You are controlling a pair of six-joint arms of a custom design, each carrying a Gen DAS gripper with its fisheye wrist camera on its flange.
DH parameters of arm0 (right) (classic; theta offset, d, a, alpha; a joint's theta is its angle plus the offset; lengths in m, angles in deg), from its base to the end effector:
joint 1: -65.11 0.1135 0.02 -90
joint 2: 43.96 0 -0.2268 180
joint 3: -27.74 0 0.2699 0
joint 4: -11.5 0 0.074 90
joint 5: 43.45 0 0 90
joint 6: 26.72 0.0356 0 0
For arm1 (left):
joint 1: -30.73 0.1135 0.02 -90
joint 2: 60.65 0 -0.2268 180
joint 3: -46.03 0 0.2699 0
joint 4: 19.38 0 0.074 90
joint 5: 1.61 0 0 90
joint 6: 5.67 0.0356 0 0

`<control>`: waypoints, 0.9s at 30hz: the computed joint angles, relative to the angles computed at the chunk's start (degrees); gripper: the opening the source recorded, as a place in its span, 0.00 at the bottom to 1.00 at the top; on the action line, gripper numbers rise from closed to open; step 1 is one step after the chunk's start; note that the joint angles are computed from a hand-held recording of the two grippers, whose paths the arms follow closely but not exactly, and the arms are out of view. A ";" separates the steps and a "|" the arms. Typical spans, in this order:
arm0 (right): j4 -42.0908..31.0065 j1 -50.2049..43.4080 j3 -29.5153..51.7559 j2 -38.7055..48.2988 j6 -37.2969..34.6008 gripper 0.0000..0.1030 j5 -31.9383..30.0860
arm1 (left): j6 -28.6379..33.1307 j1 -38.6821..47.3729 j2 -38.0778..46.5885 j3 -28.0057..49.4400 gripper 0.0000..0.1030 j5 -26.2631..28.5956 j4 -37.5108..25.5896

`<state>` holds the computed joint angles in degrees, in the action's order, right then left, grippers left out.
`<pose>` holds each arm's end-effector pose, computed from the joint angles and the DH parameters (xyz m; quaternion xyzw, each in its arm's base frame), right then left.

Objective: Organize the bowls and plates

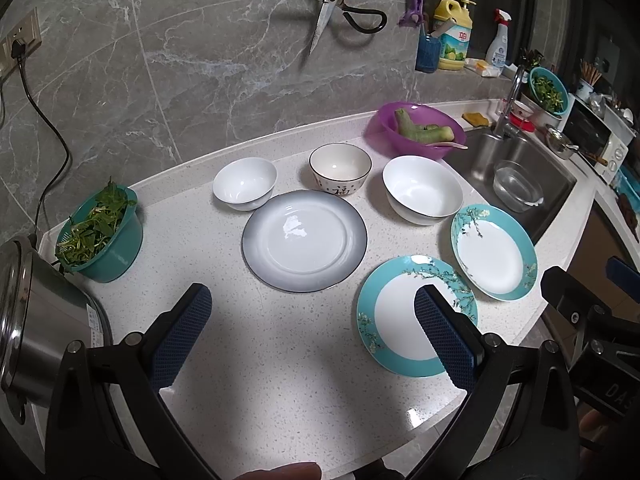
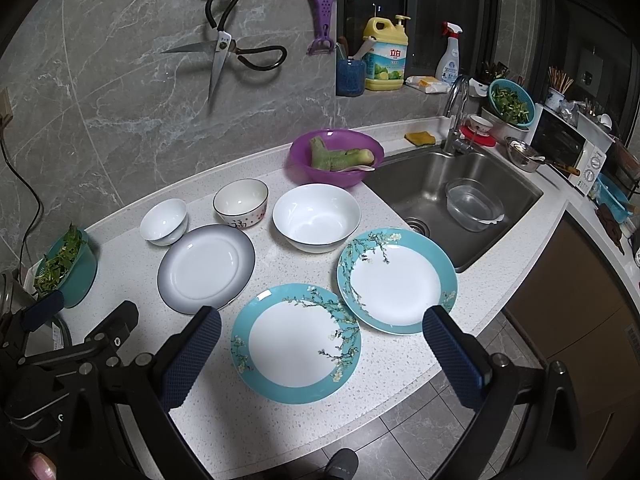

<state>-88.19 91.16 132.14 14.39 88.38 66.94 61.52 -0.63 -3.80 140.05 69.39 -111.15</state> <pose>0.1420 0.0556 0.4144 0.0475 0.9355 -0.0191 0.3496 0.1541 -0.0803 0.3787 0.0200 0.9407 0.0035 0.3386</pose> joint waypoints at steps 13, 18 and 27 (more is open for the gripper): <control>-0.20 -0.08 0.31 0.26 -0.07 1.00 -0.12 | 0.05 0.09 0.13 0.05 1.00 0.09 0.04; -0.25 -0.11 0.42 0.35 -0.07 1.00 -0.16 | 0.04 0.07 0.07 -0.04 1.00 0.06 0.06; 1.07 1.25 -2.27 -0.43 1.13 1.00 0.63 | 0.12 0.04 0.08 -0.56 1.00 0.25 0.40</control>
